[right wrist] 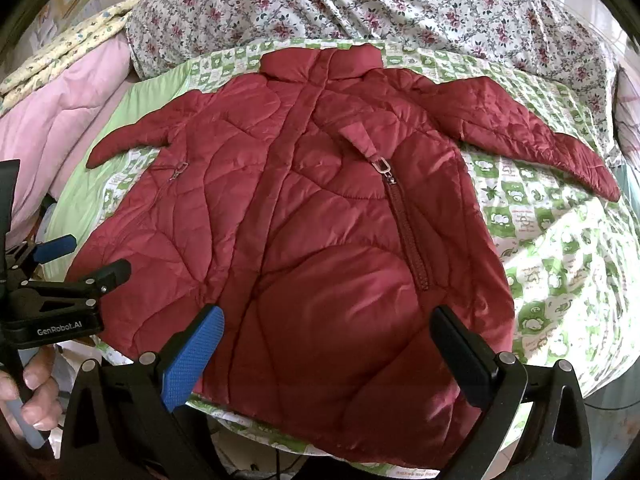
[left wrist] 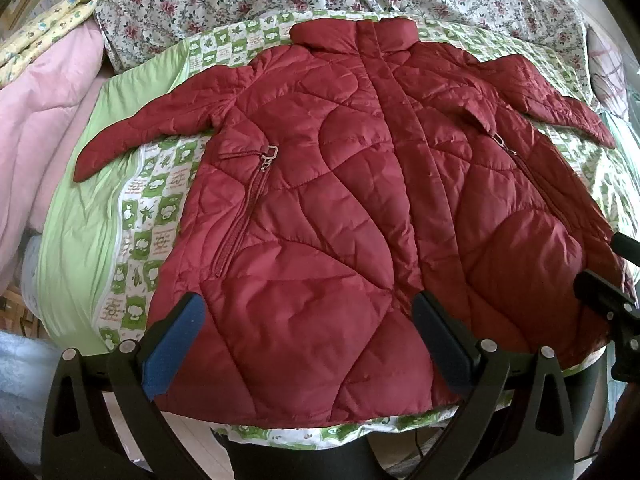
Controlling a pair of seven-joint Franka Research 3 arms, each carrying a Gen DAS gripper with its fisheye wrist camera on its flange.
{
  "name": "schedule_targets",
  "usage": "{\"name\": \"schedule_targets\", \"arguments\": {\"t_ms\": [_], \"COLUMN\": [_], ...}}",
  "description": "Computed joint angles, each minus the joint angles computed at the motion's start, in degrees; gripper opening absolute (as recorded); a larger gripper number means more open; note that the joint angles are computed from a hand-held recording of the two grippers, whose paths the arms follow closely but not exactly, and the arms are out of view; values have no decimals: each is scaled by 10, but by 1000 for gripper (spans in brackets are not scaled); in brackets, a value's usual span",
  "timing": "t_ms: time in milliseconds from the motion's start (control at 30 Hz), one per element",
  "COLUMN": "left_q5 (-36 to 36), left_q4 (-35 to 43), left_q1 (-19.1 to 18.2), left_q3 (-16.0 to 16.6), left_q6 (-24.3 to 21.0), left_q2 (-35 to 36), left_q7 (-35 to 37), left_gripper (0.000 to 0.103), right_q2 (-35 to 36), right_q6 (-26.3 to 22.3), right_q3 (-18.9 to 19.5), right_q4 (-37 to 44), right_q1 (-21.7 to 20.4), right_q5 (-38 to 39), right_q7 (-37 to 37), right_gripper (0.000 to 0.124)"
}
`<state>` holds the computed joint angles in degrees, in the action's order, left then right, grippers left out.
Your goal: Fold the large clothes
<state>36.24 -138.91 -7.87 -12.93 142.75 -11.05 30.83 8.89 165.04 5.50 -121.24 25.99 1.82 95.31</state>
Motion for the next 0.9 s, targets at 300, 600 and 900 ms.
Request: {"name": "schedule_targets", "arguments": {"t_ms": [300,600,900], "left_q5": [-18,-23,20], "left_q4": [33,28,29], "left_q1": [-10,-7,14], "left_q3": [0,9,14], "left_q6": [-67,-39,13], "left_q2": [23,26,34], "left_q7": [38,37,5], "left_gripper": [103,103,103], "right_q2": [3,6,11], "right_q6": [-5,42,87], "right_q3": [-1,15,100], "right_q4": [10,-8,-5], "right_q1": [6,-20,-111], "right_q5": [-6,70,337], "right_q7": [14,-45,-238], "right_gripper": [103,103,103]}}
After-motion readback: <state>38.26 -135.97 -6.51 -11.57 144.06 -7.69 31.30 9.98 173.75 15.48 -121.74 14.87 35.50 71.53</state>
